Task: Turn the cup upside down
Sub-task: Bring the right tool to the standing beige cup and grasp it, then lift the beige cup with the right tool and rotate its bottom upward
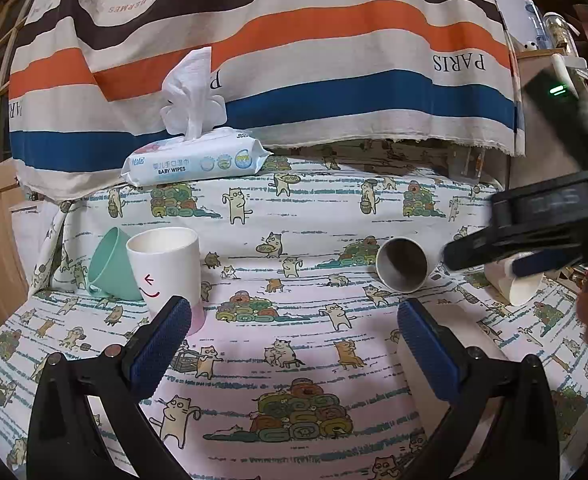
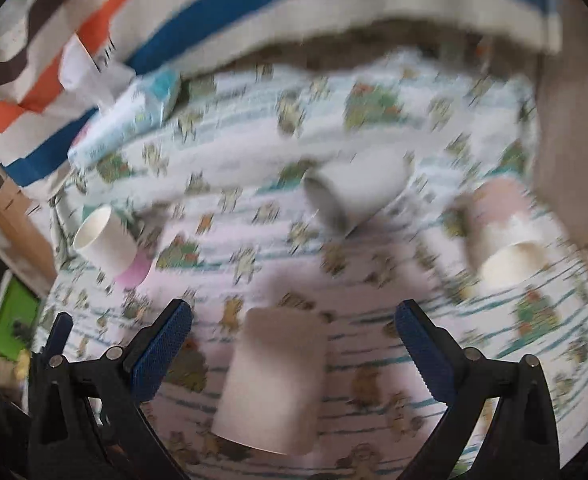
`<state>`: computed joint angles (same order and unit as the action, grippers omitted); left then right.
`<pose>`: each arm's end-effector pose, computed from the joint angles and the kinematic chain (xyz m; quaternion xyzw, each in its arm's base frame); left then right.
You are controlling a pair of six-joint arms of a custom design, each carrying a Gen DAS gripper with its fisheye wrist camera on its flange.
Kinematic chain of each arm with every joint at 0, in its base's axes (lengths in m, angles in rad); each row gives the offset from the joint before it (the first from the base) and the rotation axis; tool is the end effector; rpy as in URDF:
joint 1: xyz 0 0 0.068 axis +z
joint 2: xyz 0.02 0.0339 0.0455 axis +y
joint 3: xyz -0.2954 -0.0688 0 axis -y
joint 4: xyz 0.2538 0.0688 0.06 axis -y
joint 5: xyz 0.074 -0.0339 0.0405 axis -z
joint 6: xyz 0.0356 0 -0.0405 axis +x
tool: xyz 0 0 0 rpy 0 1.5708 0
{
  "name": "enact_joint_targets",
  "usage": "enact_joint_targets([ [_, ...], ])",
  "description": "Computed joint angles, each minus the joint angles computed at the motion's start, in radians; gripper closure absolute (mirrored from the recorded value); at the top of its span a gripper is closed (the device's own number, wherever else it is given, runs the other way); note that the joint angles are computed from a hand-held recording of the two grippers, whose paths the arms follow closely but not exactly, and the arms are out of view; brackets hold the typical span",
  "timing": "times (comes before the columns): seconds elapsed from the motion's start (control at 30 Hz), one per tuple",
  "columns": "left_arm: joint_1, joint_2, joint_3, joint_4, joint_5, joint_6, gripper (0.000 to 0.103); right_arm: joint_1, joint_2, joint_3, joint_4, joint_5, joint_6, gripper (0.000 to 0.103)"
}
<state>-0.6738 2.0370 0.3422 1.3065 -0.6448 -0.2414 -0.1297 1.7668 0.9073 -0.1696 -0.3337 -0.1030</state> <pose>0.2288 -0.1553 0.0793 -0.0036 0.8070 0.0024 0.5905 0.3428 -0.0330 0.1579 -0.0317 0.9507 0.1283 0.2806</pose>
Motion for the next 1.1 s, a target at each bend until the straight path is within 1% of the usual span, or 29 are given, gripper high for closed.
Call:
enact_joint_targets([
  [0.13, -0.001, -0.001, 0.0, -0.001, -0.001, -0.003, 0.001, 0.04, 0.111, 0.091, -0.089, 0.031, 0.037, 0.002],
  [0.23, -0.001, -0.001, 0.0, -0.004, -0.001, -0.003, 0.001, 0.062, 0.165, 0.125, -0.111, 0.06, 0.065, 0.008],
  [0.27, -0.001, -0.002, 0.002, -0.006, -0.001, -0.004, 0.0, 0.066, 0.183, 0.14, -0.121, 0.059, 0.07, 0.008],
  [0.33, 0.0, -0.002, 0.002, -0.007, 0.0, -0.004, 0.001, 0.072, 0.212, 0.166, -0.146, 0.053, 0.072, 0.012],
  [0.4, 0.0, -0.003, 0.001, -0.006, 0.0, -0.003, 0.001, 0.075, 0.235, 0.188, -0.162, 0.053, 0.075, 0.014],
  [0.5, 0.0, -0.002, 0.001, -0.004, 0.0, -0.003, 0.001, 0.081, 0.26, 0.203, -0.157, 0.083, 0.098, 0.014],
  [0.6, 0.002, -0.002, 0.002, -0.006, -0.002, -0.005, 0.001, 0.077, 0.284, 0.221, -0.163, 0.094, 0.112, 0.021],
  [0.67, 0.003, -0.001, 0.004, -0.009, -0.001, -0.006, 0.0, 0.074, 0.299, 0.234, -0.173, 0.088, 0.113, 0.022],
  [0.7, 0.006, -0.003, 0.001, -0.007, 0.003, -0.004, 0.001, 0.075, 0.307, 0.24, -0.179, 0.089, 0.11, 0.026],
  [0.73, 0.008, -0.003, 0.0, -0.006, 0.005, -0.003, 0.001, 0.076, 0.312, 0.244, -0.184, 0.085, 0.106, 0.029],
  [0.8, 0.008, -0.003, 0.001, -0.007, 0.005, -0.004, 0.0, 0.079, 0.314, 0.241, -0.181, 0.091, 0.1, 0.031],
  [0.97, 0.009, -0.002, 0.001, -0.006, 0.006, -0.003, 0.0, 0.07, 0.283, 0.202, -0.153, 0.073, 0.086, 0.032],
  [1.1, 0.009, -0.002, 0.0, -0.004, 0.006, -0.002, 0.001, 0.044, 0.213, 0.151, -0.128, 0.052, 0.069, 0.032],
])
